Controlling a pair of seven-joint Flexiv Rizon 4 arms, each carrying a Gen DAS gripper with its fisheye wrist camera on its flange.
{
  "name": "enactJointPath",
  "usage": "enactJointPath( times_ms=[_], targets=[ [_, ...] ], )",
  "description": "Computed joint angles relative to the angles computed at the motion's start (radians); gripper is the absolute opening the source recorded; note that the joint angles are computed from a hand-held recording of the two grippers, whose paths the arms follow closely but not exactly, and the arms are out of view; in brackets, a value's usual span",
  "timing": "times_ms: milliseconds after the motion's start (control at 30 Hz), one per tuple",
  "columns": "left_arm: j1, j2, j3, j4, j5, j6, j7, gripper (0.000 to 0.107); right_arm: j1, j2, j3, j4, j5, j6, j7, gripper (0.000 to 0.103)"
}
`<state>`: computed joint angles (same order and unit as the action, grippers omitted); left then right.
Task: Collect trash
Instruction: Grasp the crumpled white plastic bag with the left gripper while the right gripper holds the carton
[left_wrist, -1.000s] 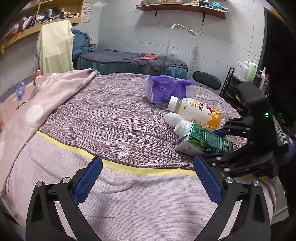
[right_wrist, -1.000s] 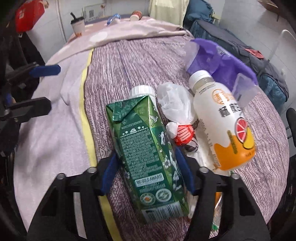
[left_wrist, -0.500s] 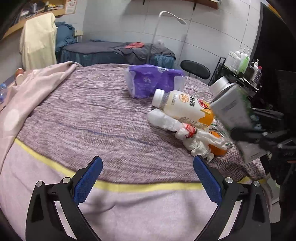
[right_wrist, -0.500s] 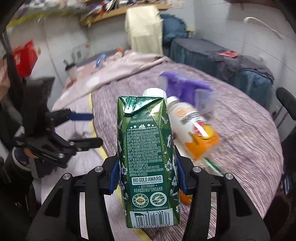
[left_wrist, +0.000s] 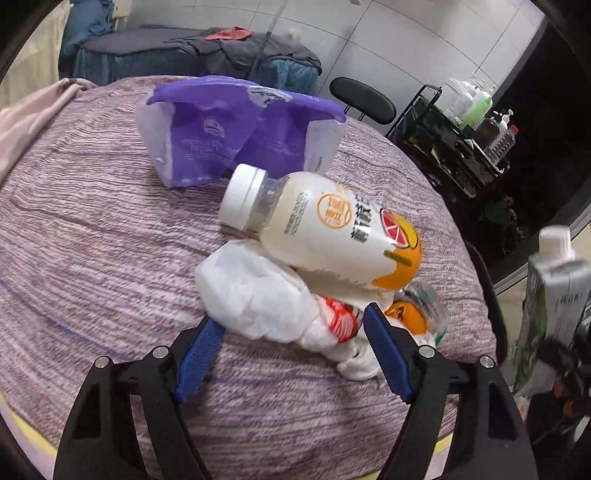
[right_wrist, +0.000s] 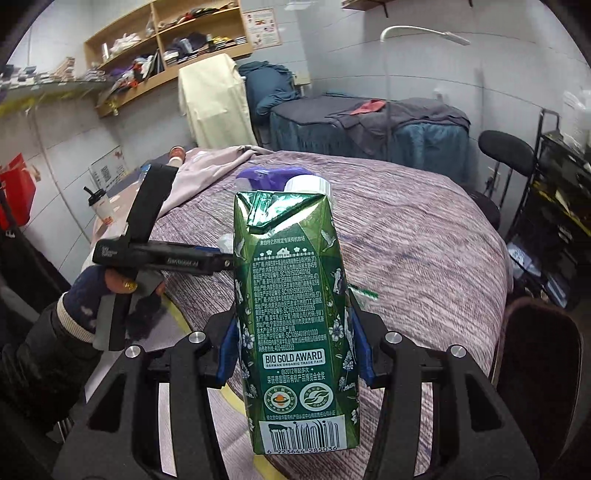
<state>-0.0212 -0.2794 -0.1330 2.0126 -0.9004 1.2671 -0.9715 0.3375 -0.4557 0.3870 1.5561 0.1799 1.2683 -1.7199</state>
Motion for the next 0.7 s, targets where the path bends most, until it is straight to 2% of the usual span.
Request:
enactJointPath(
  times_ms=[100,167,233,300,400,600,700],
  targets=[
    [-0.006,-0.007,-0.003,-0.017,0.002,-0.017,-0.024,0.073,0.005,0.019,-0.02,0.043,0.004,0.022,0.042,0.051],
    [-0.03,-0.021,0.016,-0.034,0.077,-0.009,-0.082,0.07,0.008,0.024,-0.03,0.065,0.001,0.038,0.07,0.051],
    [-0.056,-0.049,0.052,-0.063,0.197,0.002,-0.179,0.052,0.014,0.029,-0.045,0.085,-0.014,0.055,0.102,0.051],
    [-0.043,-0.064,0.037,-0.075,0.221,-0.015,-0.22,0.041,0.005,0.039,-0.044,0.111,-0.014,0.077,0.124,0.051],
    [-0.04,-0.065,0.035,-0.068,0.267,0.011,-0.265,0.034,-0.001,0.051,-0.046,0.141,-0.023,0.107,0.16,0.051],
    [-0.006,-0.001,-0.027,0.015,0.174,0.103,-0.227,0.028,-0.03,0.075,-0.039,0.198,-0.034,0.174,0.209,0.051],
    [-0.004,0.046,-0.064,0.071,0.078,0.163,-0.167,0.028,-0.05,0.085,-0.028,0.227,-0.034,0.209,0.225,0.051]
  ],
)
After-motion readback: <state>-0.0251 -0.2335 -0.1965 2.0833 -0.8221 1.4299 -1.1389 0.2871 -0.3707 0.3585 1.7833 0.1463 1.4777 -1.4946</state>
